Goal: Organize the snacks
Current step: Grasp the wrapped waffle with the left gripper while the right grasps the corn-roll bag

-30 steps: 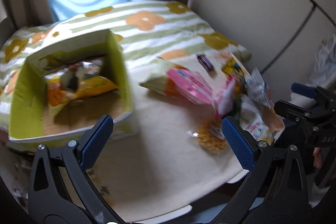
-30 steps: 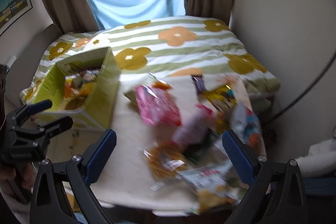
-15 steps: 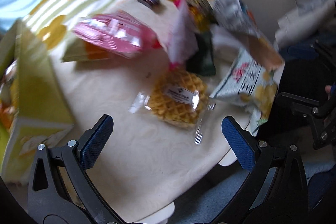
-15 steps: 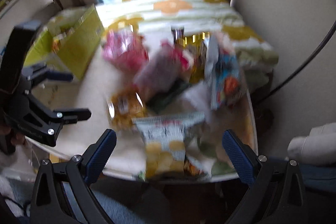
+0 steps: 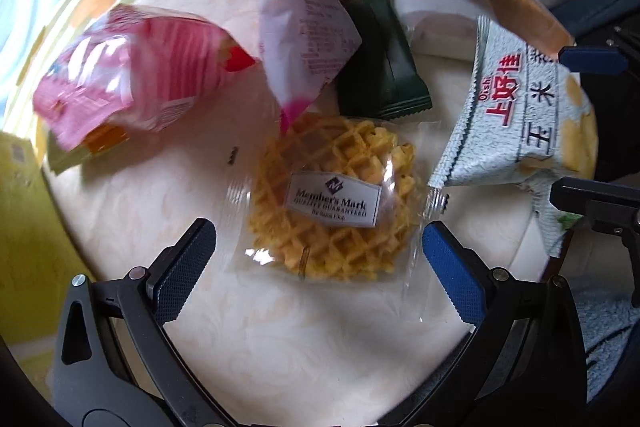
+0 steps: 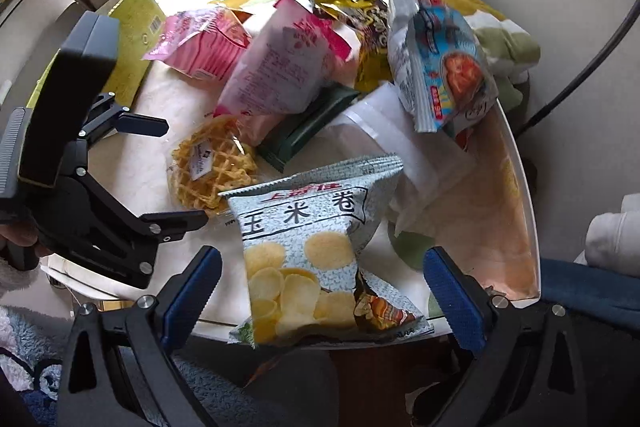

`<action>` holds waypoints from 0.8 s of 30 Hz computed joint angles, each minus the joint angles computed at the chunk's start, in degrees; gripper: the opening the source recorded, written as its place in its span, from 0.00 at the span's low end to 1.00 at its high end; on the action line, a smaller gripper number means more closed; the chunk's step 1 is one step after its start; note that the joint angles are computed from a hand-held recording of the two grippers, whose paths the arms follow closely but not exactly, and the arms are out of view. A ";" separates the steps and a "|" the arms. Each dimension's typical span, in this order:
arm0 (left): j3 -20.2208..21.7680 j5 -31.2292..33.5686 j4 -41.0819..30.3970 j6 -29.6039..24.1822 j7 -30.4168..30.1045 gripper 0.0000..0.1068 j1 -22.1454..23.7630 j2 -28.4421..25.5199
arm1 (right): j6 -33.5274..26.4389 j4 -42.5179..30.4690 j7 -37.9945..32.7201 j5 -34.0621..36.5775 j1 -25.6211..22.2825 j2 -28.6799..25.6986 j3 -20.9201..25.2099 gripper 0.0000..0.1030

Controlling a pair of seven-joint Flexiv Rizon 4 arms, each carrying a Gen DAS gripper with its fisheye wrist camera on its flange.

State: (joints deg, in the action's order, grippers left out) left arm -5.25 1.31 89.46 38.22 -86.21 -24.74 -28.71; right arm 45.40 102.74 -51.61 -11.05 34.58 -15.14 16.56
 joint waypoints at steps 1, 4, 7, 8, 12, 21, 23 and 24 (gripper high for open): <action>-0.46 -0.62 -0.52 -0.39 0.84 0.96 0.34 -0.77 | -0.19 -0.08 0.15 0.18 -0.02 -0.15 -0.02 0.98; -0.30 -0.09 -2.41 -1.07 1.87 0.96 0.07 -2.42 | -0.79 -0.23 0.32 0.23 0.01 -0.49 -0.10 0.98; 0.37 2.18 -4.56 -1.90 3.06 0.96 -0.96 -3.89 | -1.20 -0.31 0.47 -0.48 0.28 -0.86 -0.24 0.98; 0.47 2.55 -4.94 -1.90 3.32 0.96 -1.18 -4.21 | -1.26 -0.32 0.48 -0.47 0.29 -0.97 -0.24 0.98; 0.02 1.22 -4.99 -0.36 5.00 0.96 -0.51 -4.59 | -1.35 -0.28 0.75 -0.32 0.42 -1.27 -0.16 0.98; 0.74 1.13 -1.74 2.40 6.02 0.74 0.02 -1.44 | -1.25 -0.17 1.24 -0.80 0.69 -2.01 -0.24 0.98; 1.09 2.26 -1.54 2.50 5.53 0.71 -0.45 -0.64 | -0.48 -0.18 1.44 -0.40 0.63 -2.29 -0.19 0.98; 1.15 2.62 -1.43 2.43 5.41 0.69 -0.53 -0.30 | -0.38 -0.18 1.21 -0.28 0.54 -2.40 -0.18 0.98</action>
